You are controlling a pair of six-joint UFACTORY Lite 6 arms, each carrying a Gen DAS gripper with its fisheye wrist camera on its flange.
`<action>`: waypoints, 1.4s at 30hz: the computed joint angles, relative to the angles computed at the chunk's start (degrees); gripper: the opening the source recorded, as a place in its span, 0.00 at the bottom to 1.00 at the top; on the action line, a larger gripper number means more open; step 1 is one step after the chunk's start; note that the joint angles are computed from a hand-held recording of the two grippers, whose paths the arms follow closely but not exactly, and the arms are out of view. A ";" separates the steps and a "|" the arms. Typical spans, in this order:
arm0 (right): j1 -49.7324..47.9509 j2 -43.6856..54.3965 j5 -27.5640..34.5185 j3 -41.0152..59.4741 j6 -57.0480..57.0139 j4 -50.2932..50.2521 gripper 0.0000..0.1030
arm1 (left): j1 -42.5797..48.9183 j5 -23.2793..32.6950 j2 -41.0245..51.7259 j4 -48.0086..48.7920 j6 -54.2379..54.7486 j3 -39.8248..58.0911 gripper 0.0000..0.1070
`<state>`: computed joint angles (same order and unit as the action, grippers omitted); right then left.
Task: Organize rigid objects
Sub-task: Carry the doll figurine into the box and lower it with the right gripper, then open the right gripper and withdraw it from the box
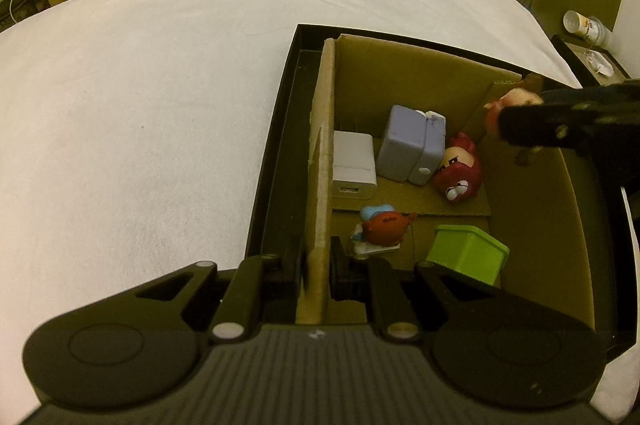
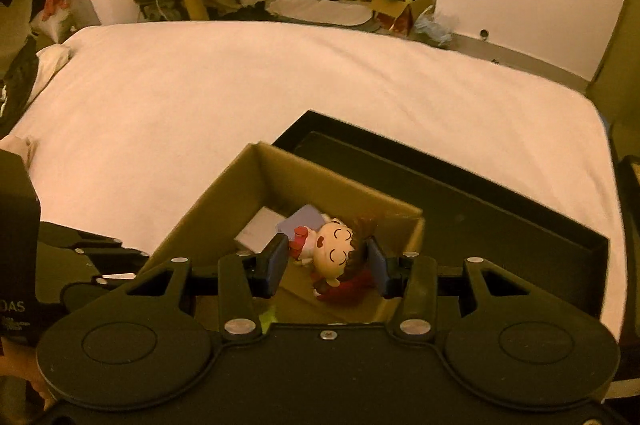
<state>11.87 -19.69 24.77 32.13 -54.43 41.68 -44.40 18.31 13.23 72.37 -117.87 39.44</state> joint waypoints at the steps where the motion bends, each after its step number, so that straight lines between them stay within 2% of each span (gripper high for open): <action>1: 0.42 0.28 0.03 -0.07 0.22 0.24 0.42 | 0.01 -0.04 0.03 0.17 -0.20 -0.02 0.11; 15: 7.53 7.08 -3.55 0.98 6.41 -1.60 0.42 | 0.28 -0.54 -0.24 1.63 -1.72 -0.40 0.11; 29: 7.67 11.67 -4.12 1.80 9.72 0.04 0.42 | 0.56 -0.93 -0.46 3.93 -3.77 -1.05 0.11; 38: 3.26 3.75 0.64 0.14 10.68 -0.61 0.44 | 1.18 -1.63 -0.83 3.07 -2.74 -1.11 0.11; 42: -0.11 -2.03 4.53 -1.37 11.21 -1.11 0.47 | 1.21 -1.07 -3.70 -1.80 2.92 -1.59 0.12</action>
